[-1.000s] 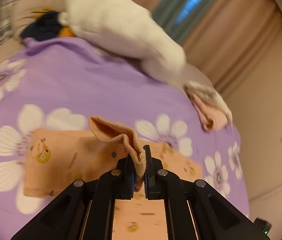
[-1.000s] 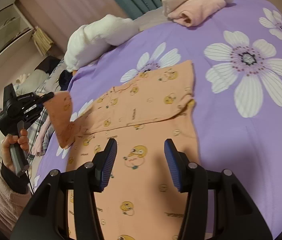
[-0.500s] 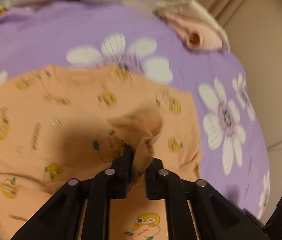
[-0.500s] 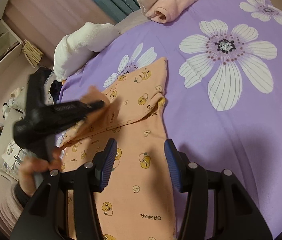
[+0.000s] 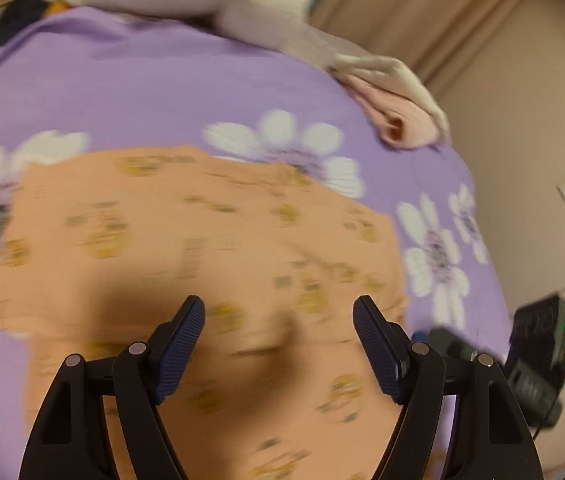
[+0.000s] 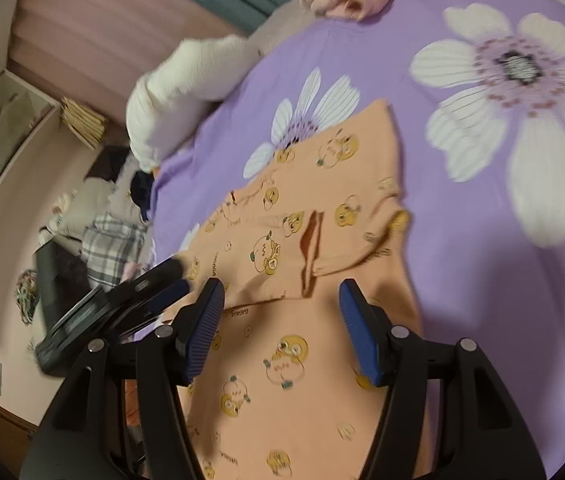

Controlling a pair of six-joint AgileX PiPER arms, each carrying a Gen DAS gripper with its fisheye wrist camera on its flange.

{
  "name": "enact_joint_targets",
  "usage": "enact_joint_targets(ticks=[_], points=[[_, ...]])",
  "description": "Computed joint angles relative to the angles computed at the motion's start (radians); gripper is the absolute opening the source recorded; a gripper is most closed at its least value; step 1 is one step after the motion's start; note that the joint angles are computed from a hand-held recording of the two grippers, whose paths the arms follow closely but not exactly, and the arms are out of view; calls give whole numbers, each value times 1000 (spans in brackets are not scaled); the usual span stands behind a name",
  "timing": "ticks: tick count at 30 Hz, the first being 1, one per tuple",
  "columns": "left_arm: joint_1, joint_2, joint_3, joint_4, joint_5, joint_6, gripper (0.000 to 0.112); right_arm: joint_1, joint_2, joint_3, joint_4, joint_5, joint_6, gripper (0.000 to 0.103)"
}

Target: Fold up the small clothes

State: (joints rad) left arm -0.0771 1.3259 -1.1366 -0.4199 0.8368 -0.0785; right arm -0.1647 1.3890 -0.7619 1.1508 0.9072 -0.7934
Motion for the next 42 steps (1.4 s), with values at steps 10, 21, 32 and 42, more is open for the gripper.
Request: enact_joint_targets(ticks=[10,21,32,42], points=[[471,-189,213,-124,134,266,76,325,242,-235,-316,-279,313,32],[585,-152,215,-205,146,347,76,345,140,-298,-743,-357,633,4],[504,-110,169,-199,103,310,76,243,225,-295,-387,-222,336,50],[532,-102,158,-204,113,319,76,387,249,-328,-614,-315,491,6]])
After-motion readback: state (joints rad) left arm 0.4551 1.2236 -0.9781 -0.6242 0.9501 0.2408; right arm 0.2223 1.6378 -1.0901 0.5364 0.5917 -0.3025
